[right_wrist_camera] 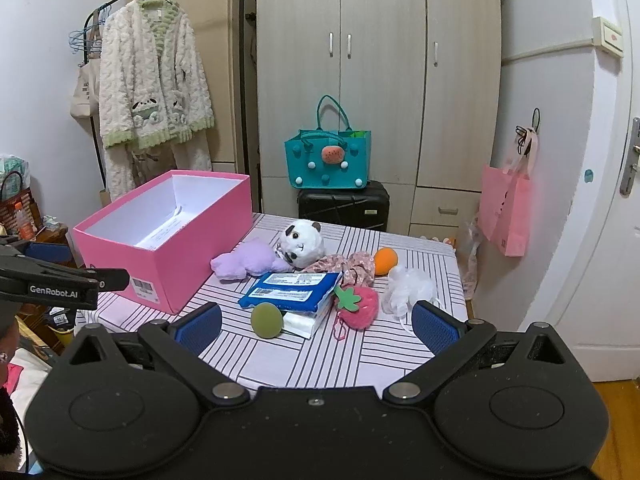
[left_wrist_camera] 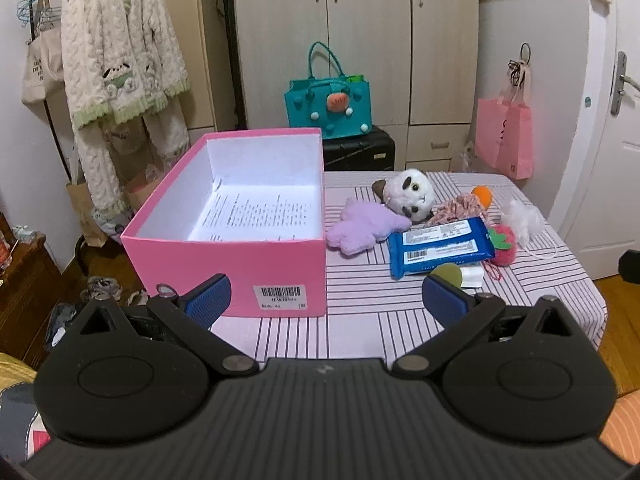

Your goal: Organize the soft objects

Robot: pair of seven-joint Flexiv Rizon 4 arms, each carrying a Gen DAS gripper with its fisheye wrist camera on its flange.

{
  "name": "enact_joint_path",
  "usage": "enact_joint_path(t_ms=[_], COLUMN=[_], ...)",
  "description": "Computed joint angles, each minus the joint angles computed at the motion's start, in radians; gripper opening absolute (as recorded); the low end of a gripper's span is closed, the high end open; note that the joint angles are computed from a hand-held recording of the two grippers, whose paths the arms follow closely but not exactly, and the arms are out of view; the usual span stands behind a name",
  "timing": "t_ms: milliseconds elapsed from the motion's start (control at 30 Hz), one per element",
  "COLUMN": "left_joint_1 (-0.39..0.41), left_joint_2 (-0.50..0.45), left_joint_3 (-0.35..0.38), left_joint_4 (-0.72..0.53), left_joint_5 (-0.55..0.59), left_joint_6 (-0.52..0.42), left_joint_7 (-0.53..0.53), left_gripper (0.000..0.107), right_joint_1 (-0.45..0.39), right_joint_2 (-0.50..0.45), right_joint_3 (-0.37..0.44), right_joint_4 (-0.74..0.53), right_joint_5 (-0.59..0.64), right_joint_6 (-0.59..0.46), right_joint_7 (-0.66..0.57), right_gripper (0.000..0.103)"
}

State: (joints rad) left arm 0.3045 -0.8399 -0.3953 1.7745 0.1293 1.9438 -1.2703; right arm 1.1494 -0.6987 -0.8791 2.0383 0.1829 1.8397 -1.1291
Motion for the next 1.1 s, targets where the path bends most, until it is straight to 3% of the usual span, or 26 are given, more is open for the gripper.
enact_joint_path(t_ms=[333, 533, 700, 833, 967, 1100], left_joint_1=[0.060, 0.050, 0.046, 0.091, 0.136, 0.112], left_joint_2=[-0.004, 0.007, -0.025, -0.101, -0.190, -0.241], left_joint_3=[-0.062, -0.042, -0.053, -0.142, -0.259, -0.286], left_joint_4=[0.012, -0.002, -0.043, -0.098, -0.156, -0.210], left_joint_5=[0.050, 0.062, 0.080, 0.132, 0.139, 0.107], left_joint_6=[0.028, 0.055, 0.043, 0.015, -0.045, -0.091], left_joint_7=[-0.027, -0.059, -0.062, -0.039, 0.001, 0.076], left_gripper=[0.103, 0.103, 0.103, 0.102, 0.102, 0.100], right_joint_1=[0.042, -0.109, -0.185, -0.263, -0.480, -0.524], right_joint_2=[-0.015, 0.096, 0.069, 0.013, -0.006, -0.052], right_joint_3=[-0.070, 0.120, 0.191, 0.248, 0.480, 0.515], right_joint_4=[0.013, 0.012, -0.038, -0.086, -0.136, -0.185], right_joint_5=[-0.016, -0.045, -0.026, -0.013, -0.042, -0.031], right_joint_6=[-0.010, 0.084, 0.068, 0.079, 0.199, 0.226], right_joint_7=[0.000, -0.121, -0.192, -0.222, -0.234, -0.299], right_gripper=[0.103, 0.103, 0.103, 0.103, 0.103, 0.102])
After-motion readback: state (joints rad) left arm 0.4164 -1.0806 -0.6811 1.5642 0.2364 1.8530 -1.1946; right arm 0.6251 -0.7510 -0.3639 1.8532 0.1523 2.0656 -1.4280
